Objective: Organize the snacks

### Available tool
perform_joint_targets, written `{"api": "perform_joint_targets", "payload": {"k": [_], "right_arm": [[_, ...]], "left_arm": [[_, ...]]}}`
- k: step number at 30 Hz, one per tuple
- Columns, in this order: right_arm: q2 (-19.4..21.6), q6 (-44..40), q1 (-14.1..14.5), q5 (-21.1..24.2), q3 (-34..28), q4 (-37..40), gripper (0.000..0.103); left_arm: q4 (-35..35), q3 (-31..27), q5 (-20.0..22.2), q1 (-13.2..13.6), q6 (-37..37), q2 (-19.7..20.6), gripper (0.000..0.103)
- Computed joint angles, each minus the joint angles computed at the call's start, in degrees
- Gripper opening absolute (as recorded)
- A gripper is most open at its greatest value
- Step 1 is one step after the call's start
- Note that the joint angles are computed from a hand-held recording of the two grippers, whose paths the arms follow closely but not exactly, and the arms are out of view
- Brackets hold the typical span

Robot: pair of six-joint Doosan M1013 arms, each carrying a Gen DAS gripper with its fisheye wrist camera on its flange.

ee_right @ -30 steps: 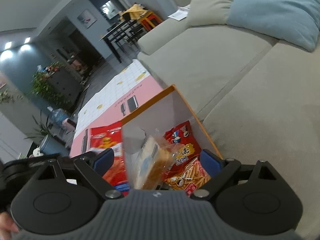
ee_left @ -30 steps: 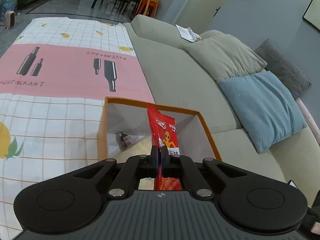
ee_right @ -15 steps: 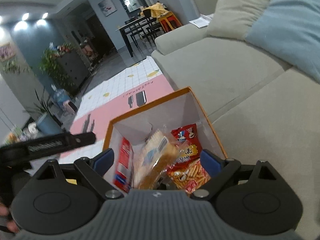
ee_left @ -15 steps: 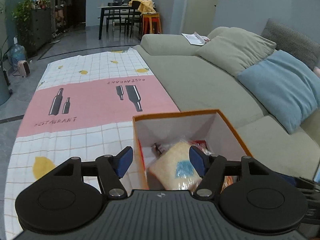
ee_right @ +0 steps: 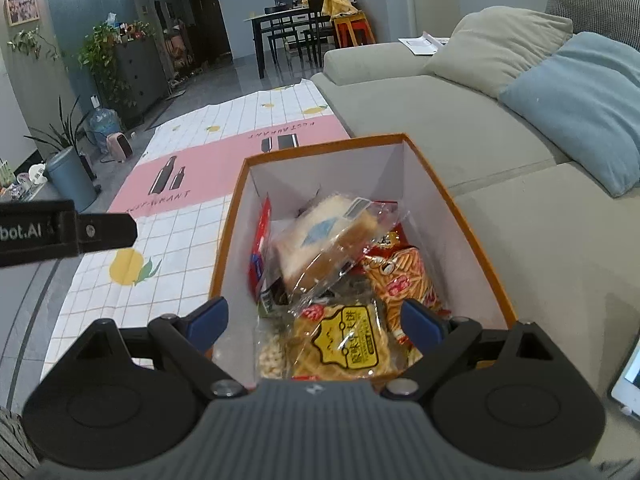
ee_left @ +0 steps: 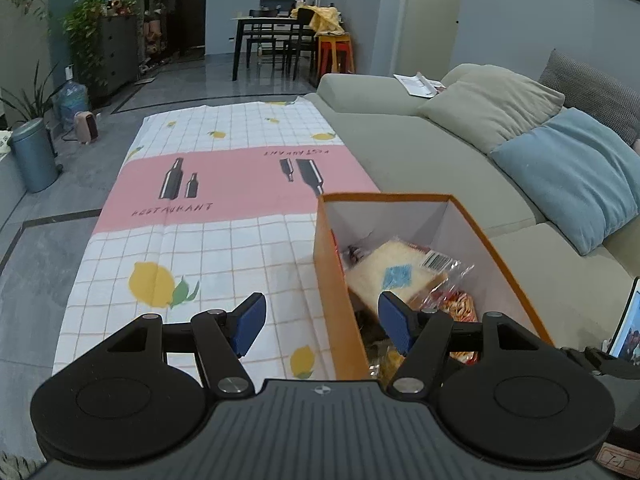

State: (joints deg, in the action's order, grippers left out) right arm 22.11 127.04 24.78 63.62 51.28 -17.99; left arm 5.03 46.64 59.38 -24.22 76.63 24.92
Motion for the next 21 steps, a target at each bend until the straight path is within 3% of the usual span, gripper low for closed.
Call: {"api": "perform_joint_targets", "payload": {"k": [9, 21], "right_arm": [[-0.2, 1.4, 1.6, 0.8, 0.1, -2.9, 0.091], [0.6, -1.5, 2.4, 0.0, -0.9, -2.9, 0.091]], "left_arm": [[-0.1, 4.5, -1.1, 0.5, -0.2, -1.9, 0.076], [0.3, 5.4, -1.0, 1.1, -0.7, -2.0, 0.075]]}}
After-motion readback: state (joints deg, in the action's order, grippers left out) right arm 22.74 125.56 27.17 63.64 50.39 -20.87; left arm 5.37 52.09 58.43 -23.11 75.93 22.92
